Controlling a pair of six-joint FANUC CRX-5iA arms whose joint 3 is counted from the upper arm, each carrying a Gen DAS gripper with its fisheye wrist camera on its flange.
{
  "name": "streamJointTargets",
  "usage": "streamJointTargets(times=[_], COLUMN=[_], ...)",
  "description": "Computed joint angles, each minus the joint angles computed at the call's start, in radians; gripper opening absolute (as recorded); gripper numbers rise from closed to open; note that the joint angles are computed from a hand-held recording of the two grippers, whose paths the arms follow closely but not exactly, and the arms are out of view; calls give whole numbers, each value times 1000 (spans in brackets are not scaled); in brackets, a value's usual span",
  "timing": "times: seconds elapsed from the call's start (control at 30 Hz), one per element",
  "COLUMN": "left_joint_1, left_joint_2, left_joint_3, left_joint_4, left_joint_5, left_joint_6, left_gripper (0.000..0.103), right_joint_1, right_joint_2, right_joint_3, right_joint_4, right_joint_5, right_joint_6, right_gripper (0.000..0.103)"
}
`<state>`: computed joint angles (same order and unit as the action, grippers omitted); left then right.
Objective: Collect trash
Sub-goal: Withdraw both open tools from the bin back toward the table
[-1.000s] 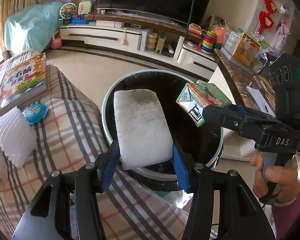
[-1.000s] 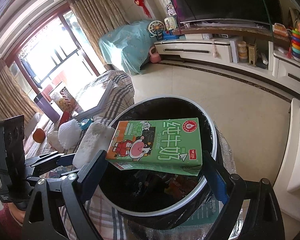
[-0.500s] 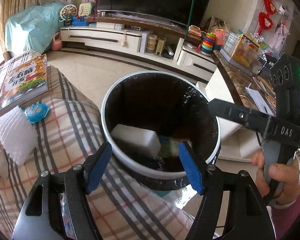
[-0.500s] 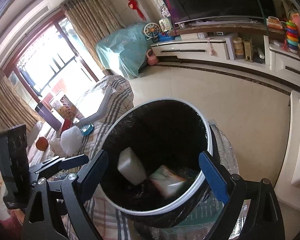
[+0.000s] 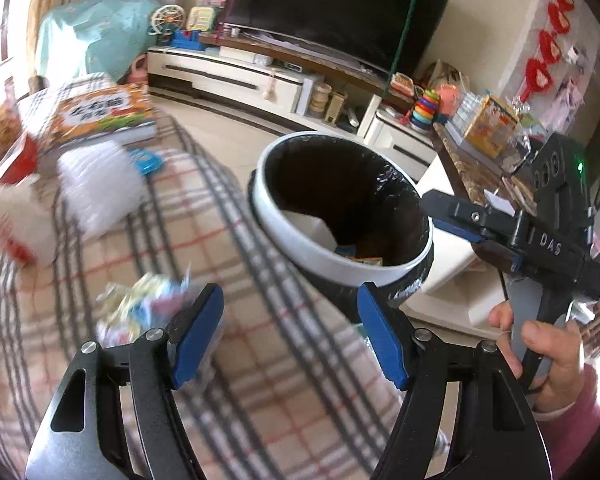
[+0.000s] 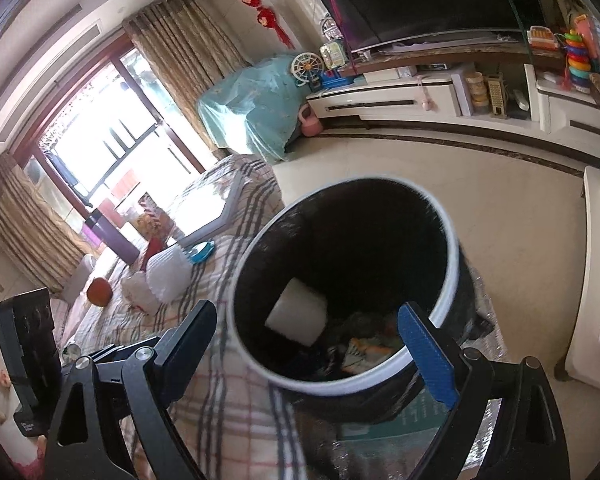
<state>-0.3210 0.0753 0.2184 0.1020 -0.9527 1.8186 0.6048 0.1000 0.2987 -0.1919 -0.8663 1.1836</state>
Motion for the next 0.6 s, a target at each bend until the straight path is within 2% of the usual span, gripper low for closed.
streamJointTargets(times=[0.27, 0.6], left_joint_1=[52, 158], left_joint_2=[-150, -299], left_joint_3=[-166, -316], left_joint_4=[14, 9], left_joint_5=[41, 35], left_joint_6=[47, 83], left_gripper=[71, 71], right_joint_1=[76, 177], right_joint_2=[-28, -30], right_joint_3=[-45, -65], right_joint_4=[6, 28], right_joint_5=[16, 29], right_joint_6=[-33, -51], right_gripper=[94, 94])
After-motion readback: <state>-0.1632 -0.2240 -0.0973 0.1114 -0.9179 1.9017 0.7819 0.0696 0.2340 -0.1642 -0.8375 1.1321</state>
